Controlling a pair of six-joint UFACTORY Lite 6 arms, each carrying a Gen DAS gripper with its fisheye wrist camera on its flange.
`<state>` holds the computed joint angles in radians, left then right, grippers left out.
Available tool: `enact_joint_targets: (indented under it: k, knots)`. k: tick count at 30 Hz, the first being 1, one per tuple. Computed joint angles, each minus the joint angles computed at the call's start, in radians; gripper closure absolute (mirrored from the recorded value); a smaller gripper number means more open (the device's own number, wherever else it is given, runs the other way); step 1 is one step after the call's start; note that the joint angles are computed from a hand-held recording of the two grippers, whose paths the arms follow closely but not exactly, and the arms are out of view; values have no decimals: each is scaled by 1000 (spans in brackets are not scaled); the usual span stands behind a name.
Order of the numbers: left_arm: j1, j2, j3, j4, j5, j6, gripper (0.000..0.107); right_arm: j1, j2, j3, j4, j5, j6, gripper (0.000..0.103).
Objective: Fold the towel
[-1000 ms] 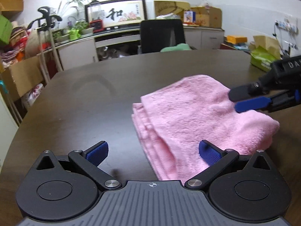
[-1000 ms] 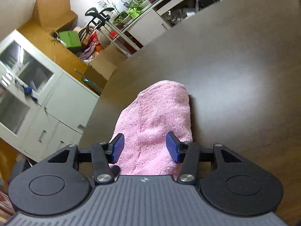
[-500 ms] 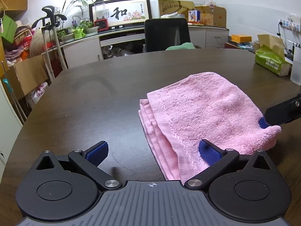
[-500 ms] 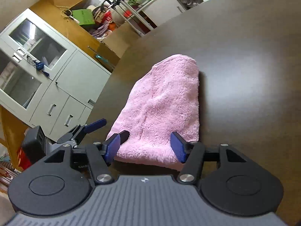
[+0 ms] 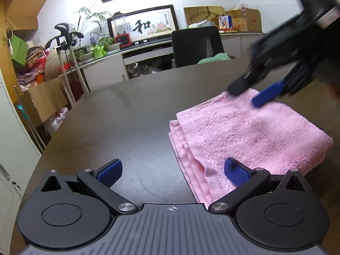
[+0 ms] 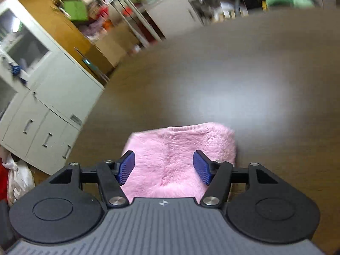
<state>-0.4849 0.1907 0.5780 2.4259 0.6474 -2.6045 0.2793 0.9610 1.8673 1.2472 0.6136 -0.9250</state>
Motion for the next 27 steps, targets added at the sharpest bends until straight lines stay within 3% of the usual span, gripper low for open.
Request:
enact_joint_targets:
  k: [2, 6, 9, 12, 15, 20, 23, 27]
  knots:
    - [-1, -1, 1, -13, -1, 12, 4, 5, 5, 2, 32, 1, -27, 36]
    - [1, -15, -3, -44, -1, 30, 4, 2, -150, -211, 193, 3, -220, 36]
    - [0, -19, -3, -93, 12, 67, 4, 11, -261, -358, 261, 6, -325, 28]
    - [20, -9, 13, -110, -16, 82, 4, 36, -276, -386, 237, 4, -316, 23]
    - [31, -13, 10, -107, -21, 86, 4, 78, -233, -347, 167, -93, -251, 23]
    - [69, -89, -33, -107, -1, 67, 4, 69, -326, -478, 346, -104, -465, 23]
    - [115, -147, -60, -94, -10, 27, 4, 118, -407, -571, 536, -208, -707, 23]
    - [135, -169, -63, -167, 9, 51, 4, 255, -408, -551, 869, -477, -1126, 24]
